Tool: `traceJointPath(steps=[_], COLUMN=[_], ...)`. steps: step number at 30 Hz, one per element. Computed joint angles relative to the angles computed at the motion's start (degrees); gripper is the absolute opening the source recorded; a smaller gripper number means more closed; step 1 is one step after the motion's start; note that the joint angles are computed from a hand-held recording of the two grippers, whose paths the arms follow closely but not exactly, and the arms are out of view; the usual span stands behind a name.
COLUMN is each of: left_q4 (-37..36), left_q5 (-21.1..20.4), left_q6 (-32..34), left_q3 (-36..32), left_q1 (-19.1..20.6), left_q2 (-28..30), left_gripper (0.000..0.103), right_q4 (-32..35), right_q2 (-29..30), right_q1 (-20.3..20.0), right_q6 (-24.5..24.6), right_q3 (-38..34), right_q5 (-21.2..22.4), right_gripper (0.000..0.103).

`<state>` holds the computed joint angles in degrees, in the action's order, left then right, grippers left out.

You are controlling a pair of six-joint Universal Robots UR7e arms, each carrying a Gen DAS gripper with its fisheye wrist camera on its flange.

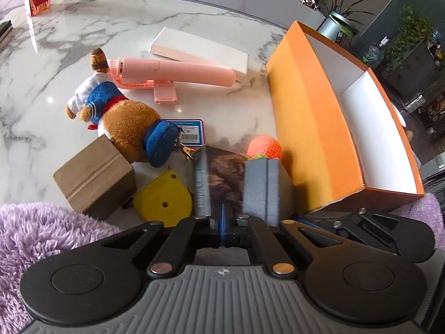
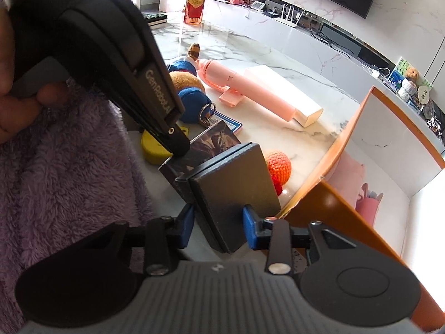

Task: Organize objects
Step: 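Lift the black gift box off the table with the right tool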

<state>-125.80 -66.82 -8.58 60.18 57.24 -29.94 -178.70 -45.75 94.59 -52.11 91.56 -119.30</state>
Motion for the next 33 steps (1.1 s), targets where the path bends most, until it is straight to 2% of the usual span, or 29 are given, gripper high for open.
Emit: traceJointPath(steps=[2, 5, 6, 7, 9, 11, 15, 19, 21, 22, 24, 26, 28, 30, 33], left_q4=[0.0, -0.19, -0.01, 0.23, 0.17, -0.58, 1.03, 3.12, 3.62, 4.28, 5.89, 6.37, 5.91, 5.86, 7.49], left_q5=[-2.99, -1.45, -1.09, -0.45, 1.09, 1.71, 3.24, 3.98, 3.81, 3.71, 3.71, 3.56, 2.43, 1.18, 1.51], left_q6=[-0.56, -0.2, -0.23, -0.14, -0.11, -0.22, -0.04, 0.01, 0.22, 0.01, -0.36, -0.83, -1.36, -1.89, -1.82], left_q3=[-0.27, -0.27, -0.29, -0.23, 0.09, 0.77, 0.61, -0.21, -0.65, -1.02, -1.9, -2.17, -2.04, -2.31, -3.81], left_q1=[0.32, -0.31, -0.47, -0.63, -0.94, -1.01, -1.12, -1.15, -1.15, -1.14, -1.14, -1.06, -0.77, -0.44, -0.49], left_q2=[0.01, 0.36, 0.44, 0.43, 0.25, -0.34, -0.89, -0.33, 0.12, 0.35, 0.85, 1.04, 0.92, 1.08, 2.28], left_gripper=[0.0, 0.0, 0.0, 0.0, 0.0, 0.0, 0.002, 0.013, 0.024, 0.027, 0.034, 0.036, 0.04, 0.05, 0.06], right_q4=[0.84, 1.65, 1.55, 1.1, -1.57, -3.38, -4.66, -9.39, -12.47, -13.49, -14.2, -14.46, -13.01, -11.23, -5.65], right_q2=[-0.45, -0.57, -0.5, -0.32, 0.08, 1.25, 3.68, 6.57, 7.62, 7.86, 7.66, 6.77, 4.92, 3.04, -0.94], right_q1=[0.06, -0.26, -0.15, -0.01, -0.14, 0.24, 1.0, 1.64, 1.88, 1.9, 2.01, 2.22, 2.41, 2.62, 2.68], right_q6=[1.49, 1.29, 0.85, -0.14, -4.53, -7.91, -11.03, -15.12, -16.44, -16.57, -16.13, -14.79, -10.68, -6.5, 2.64], right_q3=[0.32, -0.43, -0.31, -0.13, 0.74, 0.32, -1.68, -2.86, -2.6, -2.46, -1.84, -0.6, 1.02, 2.42, 4.51], right_q5=[0.49, 0.49, 0.33, 0.16, 0.31, -0.53, -3.08, -6.03, -6.74, -6.69, -6.35, -5.84, -5.23, -5.06, -3.5], right_gripper=[0.026, 0.026, 0.032, 0.046, 0.062, 0.063, 0.062, 0.063, 0.064, 0.062, 0.06, 0.054, 0.047, 0.042, 0.038])
